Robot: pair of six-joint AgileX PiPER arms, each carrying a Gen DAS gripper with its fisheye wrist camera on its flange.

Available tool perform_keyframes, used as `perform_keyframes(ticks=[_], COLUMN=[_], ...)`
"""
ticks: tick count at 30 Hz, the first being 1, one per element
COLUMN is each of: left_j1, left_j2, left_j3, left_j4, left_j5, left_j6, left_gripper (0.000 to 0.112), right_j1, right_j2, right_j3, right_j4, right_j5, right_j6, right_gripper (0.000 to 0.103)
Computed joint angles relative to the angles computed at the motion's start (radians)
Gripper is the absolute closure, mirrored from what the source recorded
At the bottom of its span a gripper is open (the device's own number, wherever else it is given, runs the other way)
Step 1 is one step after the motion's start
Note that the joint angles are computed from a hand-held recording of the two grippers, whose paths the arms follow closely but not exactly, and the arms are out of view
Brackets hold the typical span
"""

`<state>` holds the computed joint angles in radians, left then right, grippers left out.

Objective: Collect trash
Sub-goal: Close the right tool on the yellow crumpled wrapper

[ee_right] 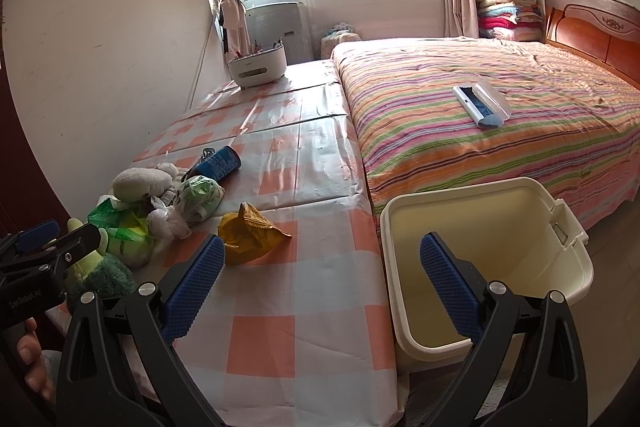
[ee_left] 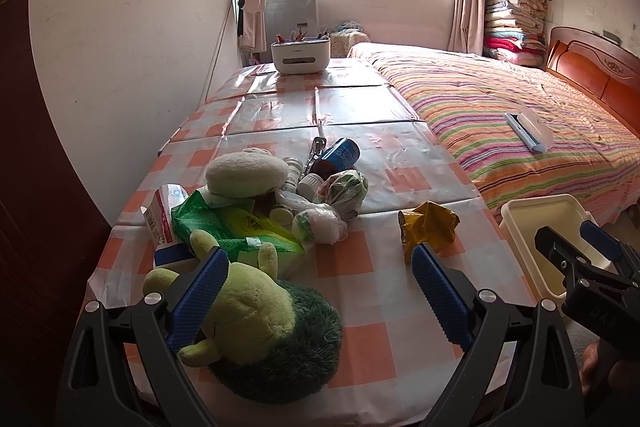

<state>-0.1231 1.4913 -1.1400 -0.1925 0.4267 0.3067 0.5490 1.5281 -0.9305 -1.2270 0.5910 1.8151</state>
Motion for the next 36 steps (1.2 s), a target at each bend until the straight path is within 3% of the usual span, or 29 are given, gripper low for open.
perform_keyframes(ticks=[8, 13, 18, 22, 25, 32, 33, 36], left_j1=[0.017, 0.066, 0.150, 0.208, 0.230, 0.227, 0.224, 0.218], left_j2=[-0.012, -0.027, -0.023, -0.016, -0.010, 0.023, 0.028, 0.048], left_j3=[0.013, 0.037, 0.043, 0.038, 0.037, 0.018, 0.014, -0.001], left_j4=[-0.009, -0.031, -0.128, -0.185, -0.202, -0.234, -0.235, -0.238], left_j5=[-0.002, 0.000, 0.051, 0.095, 0.106, 0.141, 0.147, 0.161], left_j6=[0.011, 0.037, 0.116, 0.142, 0.148, 0.163, 0.160, 0.147], left_gripper=[0.022, 0.022, 0.022, 0.022, 0.022, 0.022, 0.022, 0.022], right_j1=[-0.006, -0.027, -0.048, -0.070, -0.071, -0.118, -0.130, -0.152], right_j2=[0.019, 0.065, 0.159, 0.245, 0.299, 0.444, 0.455, 0.505], right_j3=[-0.015, -0.064, -0.161, -0.266, -0.336, -0.555, -0.568, -0.633], right_j4=[-0.006, 0.000, 0.112, 0.318, 0.380, 0.737, 0.795, 0.915], right_j5=[-0.029, -0.114, -0.197, -0.244, -0.236, -0.127, -0.131, -0.078], right_j6=[-0.016, -0.097, -0.309, -0.588, -0.699, -1.148, -1.212, -1.340], right_gripper=[0.006, 0.006, 0.006, 0.006, 0.006, 0.008, 0.015, 0.057])
